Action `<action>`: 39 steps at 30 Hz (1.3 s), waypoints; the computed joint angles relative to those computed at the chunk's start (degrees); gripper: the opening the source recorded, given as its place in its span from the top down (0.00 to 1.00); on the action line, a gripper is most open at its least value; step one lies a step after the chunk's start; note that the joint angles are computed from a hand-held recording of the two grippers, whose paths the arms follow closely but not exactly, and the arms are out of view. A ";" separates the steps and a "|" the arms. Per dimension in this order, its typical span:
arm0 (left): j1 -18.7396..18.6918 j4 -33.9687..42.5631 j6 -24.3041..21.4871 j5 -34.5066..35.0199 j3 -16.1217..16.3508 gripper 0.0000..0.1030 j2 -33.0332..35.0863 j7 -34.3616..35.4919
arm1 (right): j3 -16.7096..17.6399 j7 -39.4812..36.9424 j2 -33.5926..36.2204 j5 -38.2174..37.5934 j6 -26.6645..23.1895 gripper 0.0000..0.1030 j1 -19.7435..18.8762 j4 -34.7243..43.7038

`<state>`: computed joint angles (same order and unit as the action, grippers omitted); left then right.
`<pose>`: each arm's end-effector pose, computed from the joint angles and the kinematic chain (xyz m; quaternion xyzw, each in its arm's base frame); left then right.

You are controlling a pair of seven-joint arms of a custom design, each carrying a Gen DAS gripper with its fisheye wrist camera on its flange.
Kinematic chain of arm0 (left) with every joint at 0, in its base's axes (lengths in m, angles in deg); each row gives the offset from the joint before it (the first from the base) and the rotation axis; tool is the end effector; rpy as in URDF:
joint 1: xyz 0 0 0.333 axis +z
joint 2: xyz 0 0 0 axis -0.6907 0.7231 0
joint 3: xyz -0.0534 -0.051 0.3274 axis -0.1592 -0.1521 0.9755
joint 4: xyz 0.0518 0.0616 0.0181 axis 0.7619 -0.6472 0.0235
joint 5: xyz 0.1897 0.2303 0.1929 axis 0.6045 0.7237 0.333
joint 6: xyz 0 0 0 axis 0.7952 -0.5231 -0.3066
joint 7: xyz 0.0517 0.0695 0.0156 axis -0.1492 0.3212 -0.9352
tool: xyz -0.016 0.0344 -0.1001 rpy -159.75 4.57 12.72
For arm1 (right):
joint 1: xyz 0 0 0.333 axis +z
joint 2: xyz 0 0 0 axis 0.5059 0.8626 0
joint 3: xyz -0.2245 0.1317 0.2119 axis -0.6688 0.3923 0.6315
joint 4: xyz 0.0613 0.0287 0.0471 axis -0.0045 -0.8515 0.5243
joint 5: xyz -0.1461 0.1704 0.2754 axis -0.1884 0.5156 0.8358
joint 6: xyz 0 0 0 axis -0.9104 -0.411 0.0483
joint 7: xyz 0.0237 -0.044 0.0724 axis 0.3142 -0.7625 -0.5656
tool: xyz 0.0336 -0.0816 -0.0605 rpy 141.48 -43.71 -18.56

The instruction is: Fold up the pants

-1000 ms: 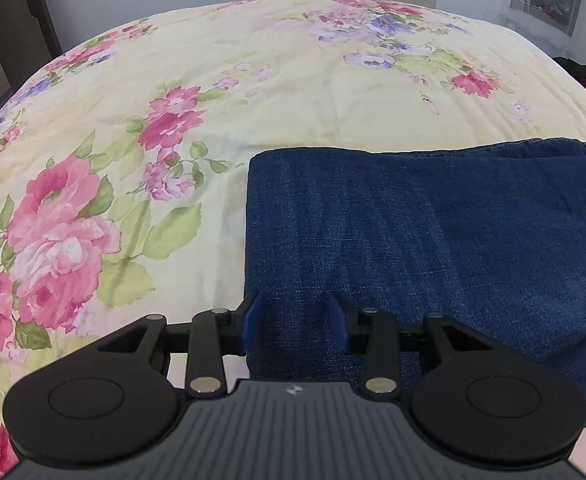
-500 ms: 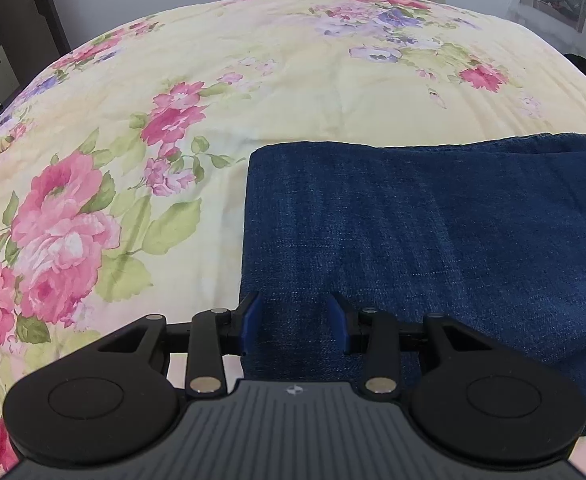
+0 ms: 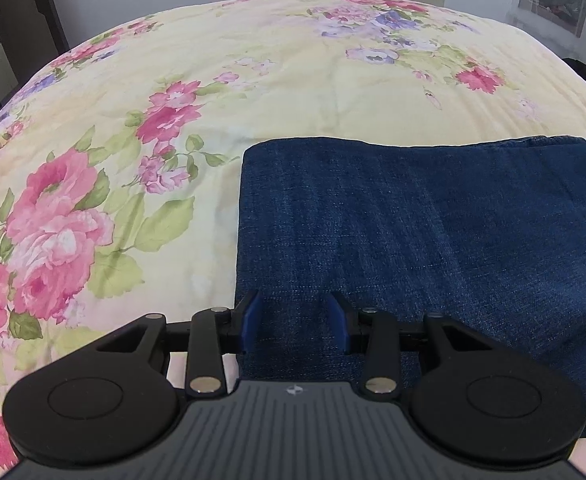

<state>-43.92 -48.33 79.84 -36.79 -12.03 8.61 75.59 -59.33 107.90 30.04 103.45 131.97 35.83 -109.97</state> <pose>0.5121 -0.0430 0.4852 -0.5412 0.7892 -0.2220 0.1869 0.4164 -0.1148 0.5190 -0.4771 0.8005 -0.0743 0.3550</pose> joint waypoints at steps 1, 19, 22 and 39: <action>-0.04 -0.02 -0.07 -0.25 0.05 0.56 -0.12 0.23 | -0.38 -0.39 0.76 -0.04 0.26 0.98 -0.24 -0.77; -0.45 -2.86 -3.73 -18.75 4.35 0.56 -7.15 15.87 | 15.39 31.74 -18.16 -23.18 19.21 0.93 -7.57 -20.31; -0.12 -3.15 -4.45 -18.05 4.48 0.56 -7.84 17.93 | 25.35 42.34 -18.49 -24.50 20.30 0.93 -13.30 -23.33; 0.60 -1.15 -10.08 -18.24 3.35 0.72 -5.17 22.67 | 38.72 60.31 -13.49 -38.03 26.98 1.00 -26.97 -29.00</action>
